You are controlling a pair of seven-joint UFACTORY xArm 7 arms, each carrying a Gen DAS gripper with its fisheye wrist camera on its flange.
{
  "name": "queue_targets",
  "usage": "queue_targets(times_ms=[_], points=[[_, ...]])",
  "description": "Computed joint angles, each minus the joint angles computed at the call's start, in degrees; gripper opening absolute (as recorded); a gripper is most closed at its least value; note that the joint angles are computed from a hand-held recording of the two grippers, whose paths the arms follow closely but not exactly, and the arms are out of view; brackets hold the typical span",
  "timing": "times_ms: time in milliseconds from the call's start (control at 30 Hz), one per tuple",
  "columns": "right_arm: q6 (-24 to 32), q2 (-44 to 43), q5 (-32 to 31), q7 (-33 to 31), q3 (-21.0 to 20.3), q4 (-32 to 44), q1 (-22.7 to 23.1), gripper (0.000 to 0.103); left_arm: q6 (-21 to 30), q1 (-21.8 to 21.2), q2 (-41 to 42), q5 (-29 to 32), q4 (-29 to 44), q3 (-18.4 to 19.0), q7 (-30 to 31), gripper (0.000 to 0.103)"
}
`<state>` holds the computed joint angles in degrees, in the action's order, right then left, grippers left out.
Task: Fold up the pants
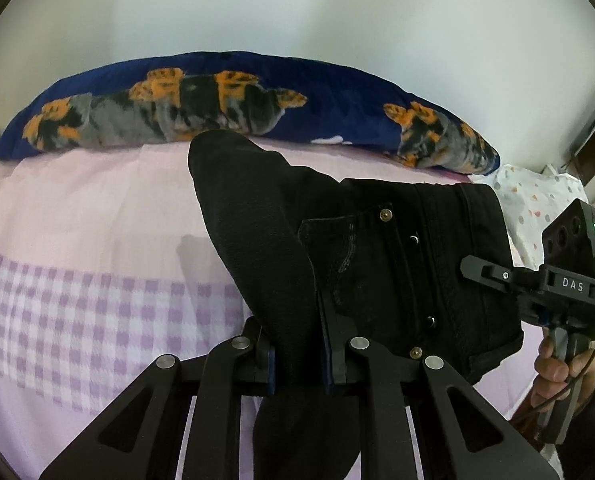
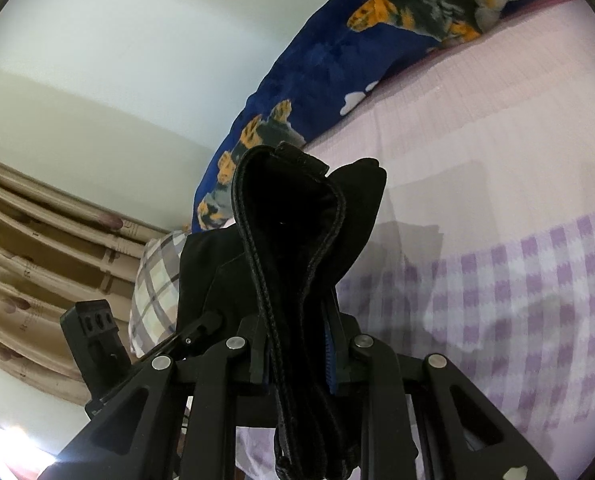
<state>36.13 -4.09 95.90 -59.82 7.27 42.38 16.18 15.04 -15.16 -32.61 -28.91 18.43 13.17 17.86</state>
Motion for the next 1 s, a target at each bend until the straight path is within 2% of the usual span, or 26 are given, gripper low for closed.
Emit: queue_targets(times_ms=[167,367,467,600,700,733,800,933,1000], points=[[-0.43,3.73,-0.98,1.03,0.25,4.06,-0.15,0.019,-1.32,-2.28,5.72,-2.84,4.25,3.23,3.38,0.016],[-0.58,7.23,-0.74,1.36,1.06,7.59,-0.1,0.019,-1.08,-0.26,9.29,-5.14,7.01,3.11,6.7,0.016],[-2.38,9.03,-0.94,1.21,1.64,8.93,0.24,0.019,-1.76,0.32,12.7,-6.97,8.26,2.98,9.13,0.017],[-8.76,12.29,-1.79,0.76,2.54,10.93,1.24,0.019,-5.46,1.36,19.98,-9.99,9.56,1.35,12.58,0.019],[-14.05,14.31,-3.28,0.88,3.14,11.74,2.12,0.021,-8.07,1.17,24.1,-15.0,10.17,0.62,16.57,0.028],[-15.99,14.61,-3.93,0.38,3.45,11.81,2.52,0.023,-10.19,0.49,25.54,-17.96,10.14,0.45,18.89,0.033],[-21.29,15.03,-6.22,0.4,4.25,11.69,3.88,0.029,-12.26,-0.1,26.84,-22.55,10.22,-0.15,22.82,0.04],[-25.72,15.94,-8.97,2.49,5.26,11.37,4.47,0.039,-15.74,-1.85,29.23,-37.43,11.73,-0.6,35.21,0.058],[-27.01,16.5,-7.96,2.29,5.89,11.4,4.24,0.046,-17.73,-0.82,29.81,-38.77,11.67,-2.38,35.36,0.068]])
